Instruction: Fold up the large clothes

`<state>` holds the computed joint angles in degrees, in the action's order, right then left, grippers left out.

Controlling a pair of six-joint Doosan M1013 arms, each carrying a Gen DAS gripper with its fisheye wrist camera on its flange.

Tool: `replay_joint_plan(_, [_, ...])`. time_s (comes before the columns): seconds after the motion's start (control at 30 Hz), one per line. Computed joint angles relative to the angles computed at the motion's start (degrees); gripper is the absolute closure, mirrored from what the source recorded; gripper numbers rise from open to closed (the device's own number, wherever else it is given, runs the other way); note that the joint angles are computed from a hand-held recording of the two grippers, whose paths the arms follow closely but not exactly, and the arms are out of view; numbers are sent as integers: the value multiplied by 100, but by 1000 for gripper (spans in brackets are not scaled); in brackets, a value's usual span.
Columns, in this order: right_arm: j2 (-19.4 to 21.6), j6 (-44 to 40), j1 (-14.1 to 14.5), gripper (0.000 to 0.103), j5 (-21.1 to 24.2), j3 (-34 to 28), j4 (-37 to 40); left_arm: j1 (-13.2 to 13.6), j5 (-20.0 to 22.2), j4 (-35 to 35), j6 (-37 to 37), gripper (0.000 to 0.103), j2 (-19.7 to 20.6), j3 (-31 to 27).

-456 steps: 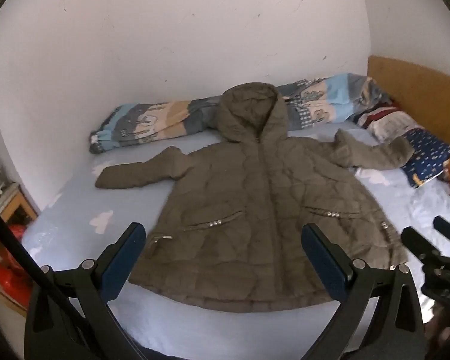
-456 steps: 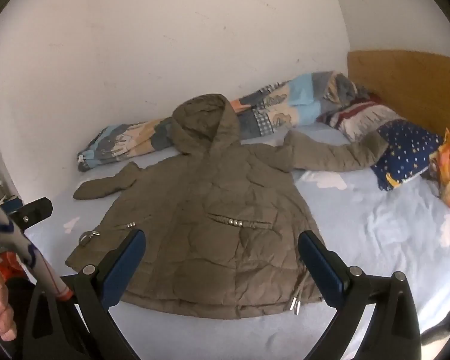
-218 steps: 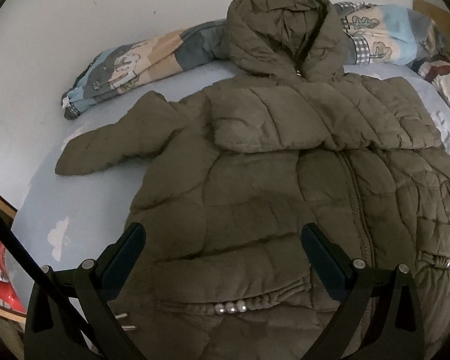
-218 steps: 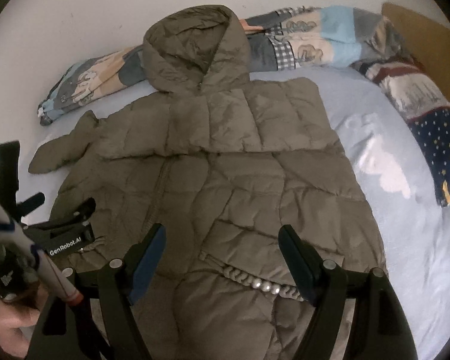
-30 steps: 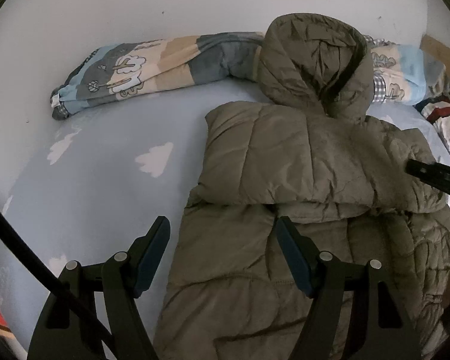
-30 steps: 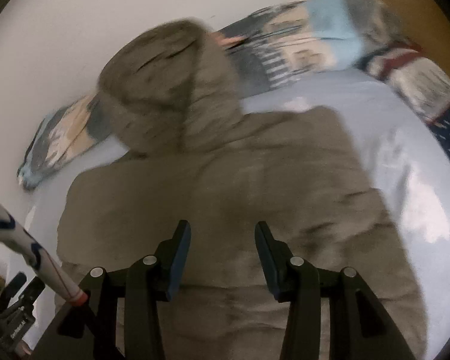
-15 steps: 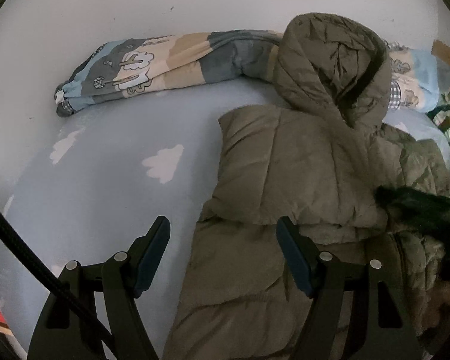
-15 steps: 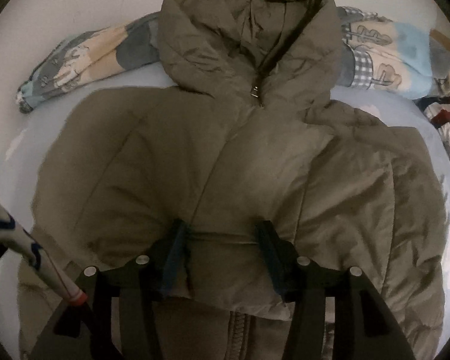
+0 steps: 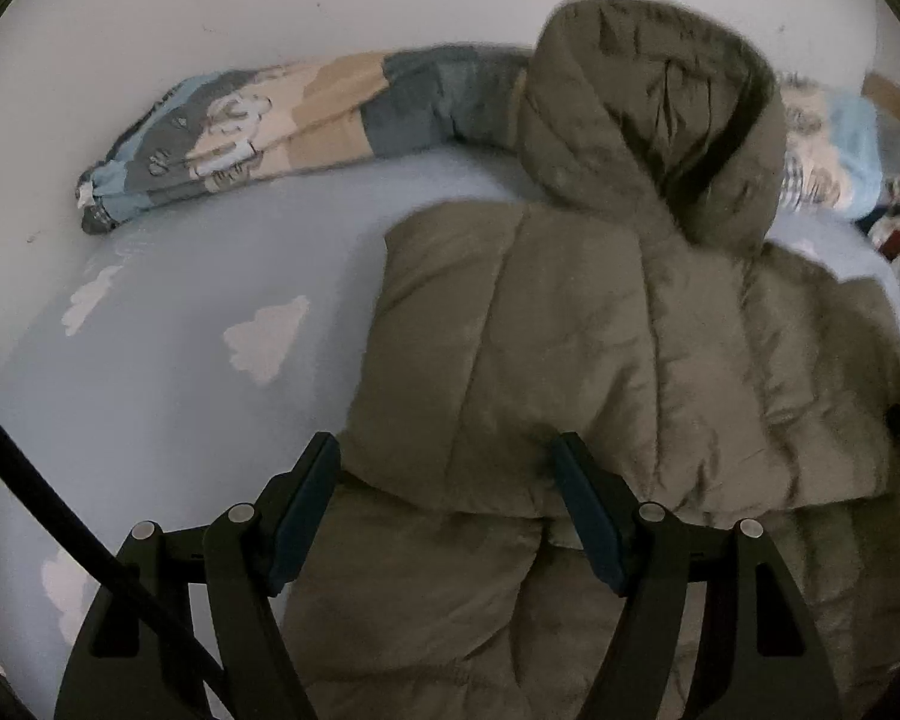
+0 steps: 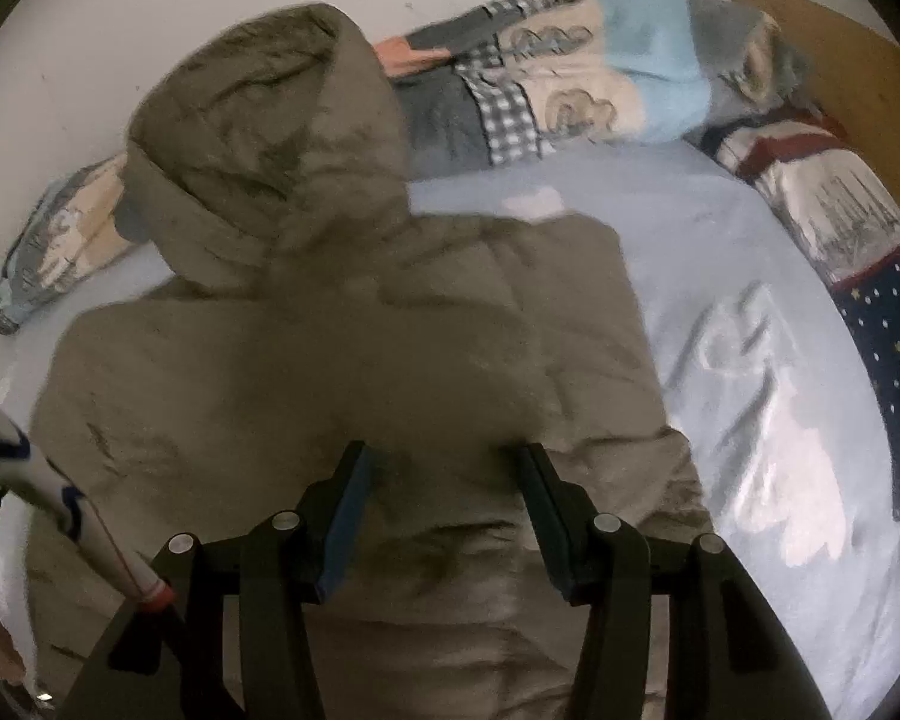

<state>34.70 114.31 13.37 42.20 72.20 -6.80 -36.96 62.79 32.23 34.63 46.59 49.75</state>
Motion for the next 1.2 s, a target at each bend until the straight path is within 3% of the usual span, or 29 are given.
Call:
replay_joint_plan(0.23, [201,-160,-101,45,37,26,340,104,147,-490,214,26,141,-96])
replay_joint_plan(0.4, [222,-370,-156,44,249,-70,589,39,206,-334,126,26,-13,-4])
replay_joint_plan(0.5, [-134,-375,-214,43,-95,305,927,-36,-40,-223,-13,26,-267,246])
replay_joint_plan(0.7, [-1035,-517,-151,43,-313,1342,949,-381,-257,400,-483,26,-897,978])
replay_joint_plan(0.9, [-1860,-278,-83,41,-652,2421,967,-821,-454,461,-960,26,-1600,2076])
replay_joint_plan(1.07, [-2352,-108,87,41,-803,3095,697,-1092,-348,113,-1280,26,-1901,2789])
replay_joint_plan(1.2, [-2543,4,320,41,-940,3396,438,-1251,12,106,-1345,26,-1902,3025])
